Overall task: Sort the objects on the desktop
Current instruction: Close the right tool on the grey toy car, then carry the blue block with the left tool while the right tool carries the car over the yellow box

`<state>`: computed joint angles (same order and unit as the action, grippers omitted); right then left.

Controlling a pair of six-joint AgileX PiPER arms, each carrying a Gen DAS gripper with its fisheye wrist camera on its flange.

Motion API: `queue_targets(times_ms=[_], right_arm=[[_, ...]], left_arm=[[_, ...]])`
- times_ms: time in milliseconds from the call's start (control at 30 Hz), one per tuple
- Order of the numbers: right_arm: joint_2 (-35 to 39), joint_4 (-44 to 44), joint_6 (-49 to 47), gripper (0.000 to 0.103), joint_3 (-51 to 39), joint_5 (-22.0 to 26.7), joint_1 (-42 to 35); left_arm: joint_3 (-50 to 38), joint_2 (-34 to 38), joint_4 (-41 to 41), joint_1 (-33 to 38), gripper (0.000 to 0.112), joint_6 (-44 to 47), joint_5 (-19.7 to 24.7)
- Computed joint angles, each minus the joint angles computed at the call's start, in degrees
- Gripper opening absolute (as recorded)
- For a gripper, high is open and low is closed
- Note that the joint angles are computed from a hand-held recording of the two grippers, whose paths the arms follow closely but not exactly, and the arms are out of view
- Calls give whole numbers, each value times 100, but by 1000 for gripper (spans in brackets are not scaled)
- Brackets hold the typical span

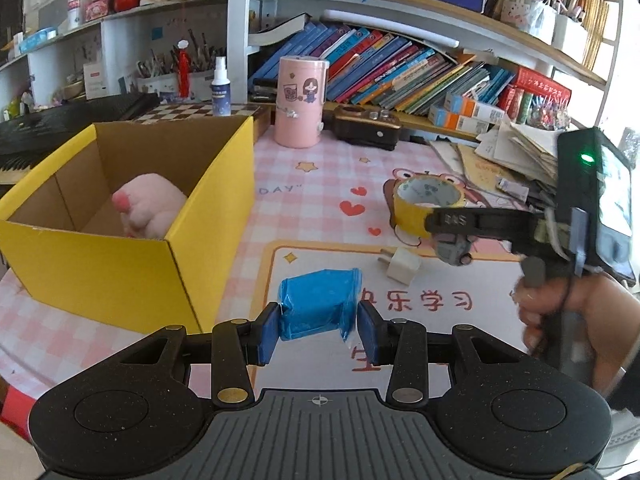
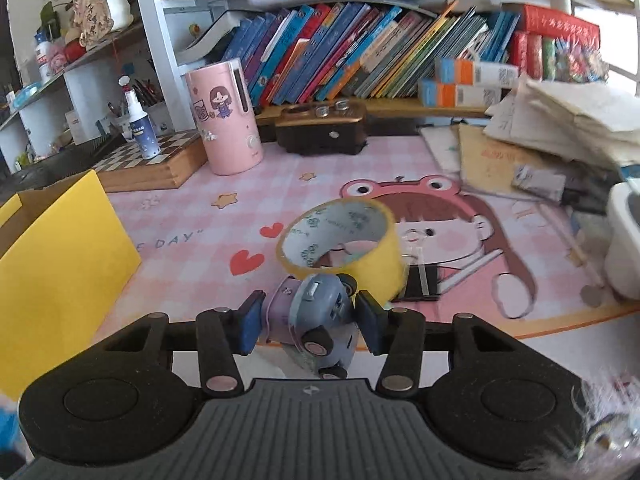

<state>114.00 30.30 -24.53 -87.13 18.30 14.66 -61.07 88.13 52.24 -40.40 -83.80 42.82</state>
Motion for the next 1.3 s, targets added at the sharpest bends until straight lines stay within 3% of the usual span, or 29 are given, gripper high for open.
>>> queue_targets(times_ms=[333,600,733,867,1000,1300], right_arm=[[-1269,188,-38,46,1372,190,-245],[-2331,23,135,46,2299,466,-47],[-2857,-474,652,46,2772,396,294],[-3269,-1712,2017,46,3117,331,852],[-3589,-3367,4082,46,3354,388,1553],[-3980,-6307,8141,46,3639,1276,3598]], left_arm=[[301,-118,210,-42,40,-387,-459],[618,-431,322,-251,40,-570,-233],[1038,-853,308,-316,40,-553,-239],[1524,-1430,222,-401,40,-450,-173],[2012,-2120,15,-489,40,-186,8],[2871,-3724,-583,-809,40,524,761]])
